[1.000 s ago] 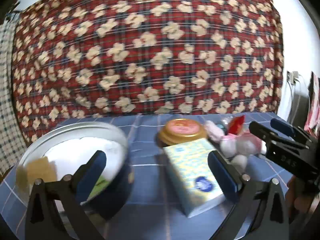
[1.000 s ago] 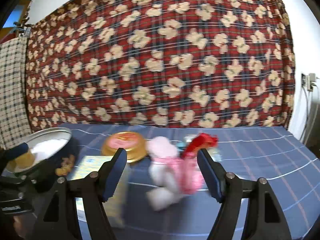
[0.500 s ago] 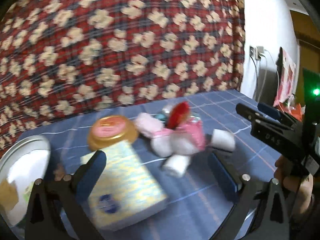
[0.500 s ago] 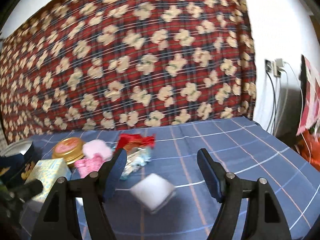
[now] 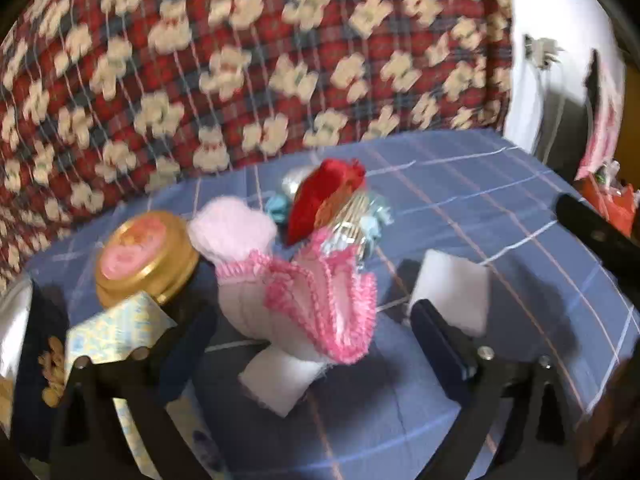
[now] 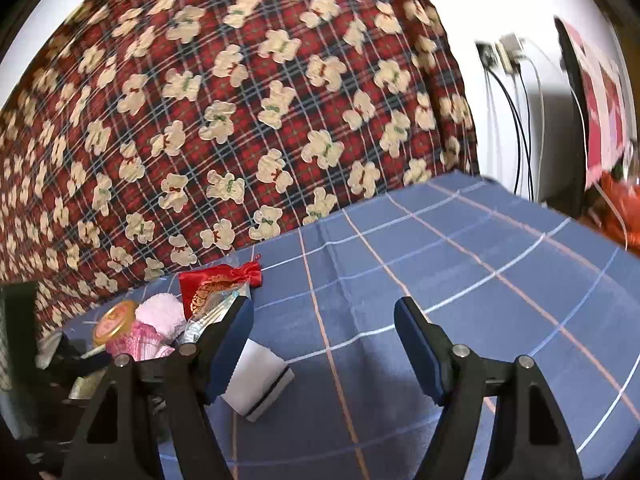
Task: Organize soft objects
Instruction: 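Grasp the pink-trimmed white cloth with the left tool while the right grasps the white-black sponge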
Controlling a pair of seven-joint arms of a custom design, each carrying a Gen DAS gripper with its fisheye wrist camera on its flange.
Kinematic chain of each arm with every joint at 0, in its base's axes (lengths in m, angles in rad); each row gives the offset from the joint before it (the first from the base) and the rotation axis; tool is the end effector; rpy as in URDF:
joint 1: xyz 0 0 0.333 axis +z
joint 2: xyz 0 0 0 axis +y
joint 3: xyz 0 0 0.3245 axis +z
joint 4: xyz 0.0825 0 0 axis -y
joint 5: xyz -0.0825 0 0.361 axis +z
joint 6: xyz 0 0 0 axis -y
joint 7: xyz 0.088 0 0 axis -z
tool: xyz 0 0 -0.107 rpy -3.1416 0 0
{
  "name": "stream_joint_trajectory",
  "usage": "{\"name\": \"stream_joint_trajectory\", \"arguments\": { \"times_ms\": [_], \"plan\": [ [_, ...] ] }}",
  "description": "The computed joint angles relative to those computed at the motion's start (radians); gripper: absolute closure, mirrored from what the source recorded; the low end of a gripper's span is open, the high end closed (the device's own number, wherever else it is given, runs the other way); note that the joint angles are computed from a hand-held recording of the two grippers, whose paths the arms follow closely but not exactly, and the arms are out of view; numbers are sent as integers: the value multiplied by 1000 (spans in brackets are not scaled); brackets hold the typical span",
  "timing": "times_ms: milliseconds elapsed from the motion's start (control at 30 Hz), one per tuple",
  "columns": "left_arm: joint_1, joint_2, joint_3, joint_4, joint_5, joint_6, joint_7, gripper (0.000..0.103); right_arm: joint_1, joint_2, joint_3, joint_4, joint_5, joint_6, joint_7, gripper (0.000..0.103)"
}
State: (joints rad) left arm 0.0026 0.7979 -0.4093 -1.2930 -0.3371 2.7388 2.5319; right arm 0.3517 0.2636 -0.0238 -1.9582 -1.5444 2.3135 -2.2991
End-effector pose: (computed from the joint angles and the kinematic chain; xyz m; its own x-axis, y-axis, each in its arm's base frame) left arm 0.7517 -0.1951 0.3859 -0.7467 -0.6606 -0.0784 -0.4112 0.5509 -0.7262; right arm 0.5836 0.1790 0.3883 -0.6643 -0.6832 -0.3032 -0.1269 0.5028 -0.8551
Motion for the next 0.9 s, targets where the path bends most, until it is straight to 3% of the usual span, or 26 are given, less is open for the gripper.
{"name": "stream_joint_trajectory", "arguments": {
  "times_ms": [33, 100, 167, 367, 433, 533, 700, 800, 900],
  "plan": [
    [-34, 19, 41, 41, 21, -29, -55, 7, -3, -1, -1, -3, -3, 11, 11, 28],
    [-55, 40, 63, 72, 41, -39, -97, 15, -11, 0, -2, -5, -9, 41, 24, 28],
    [-63, 58, 68, 90, 57, -28, -115, 31, -16, 5, -3, 0, -7, 63, 19, 28],
    [-8, 106, -6, 175, 1, -116, -98, 58, -28, 13, -11, 7, -13, 124, 30, 28],
    [12, 111, -24, 192, -38, -146, -90, 61, -26, 13, -12, 6, -15, 123, 33, 28],
    [97, 105, -110, 183, -162, -209, 1, 61, -27, 16, -13, 9, -26, 136, 34, 28],
    [274, 55, -256, 84, -415, -271, 251, 61, -38, 36, -18, 33, -17, 190, 0, 28],
    [322, 22, -288, 31, -533, -228, 384, 61, -48, 71, -19, 77, 33, 250, -81, 28],
    [309, 21, -257, 54, -570, -254, 406, 61, -69, 137, -20, 155, 171, 345, -261, 28]
  ]
}}
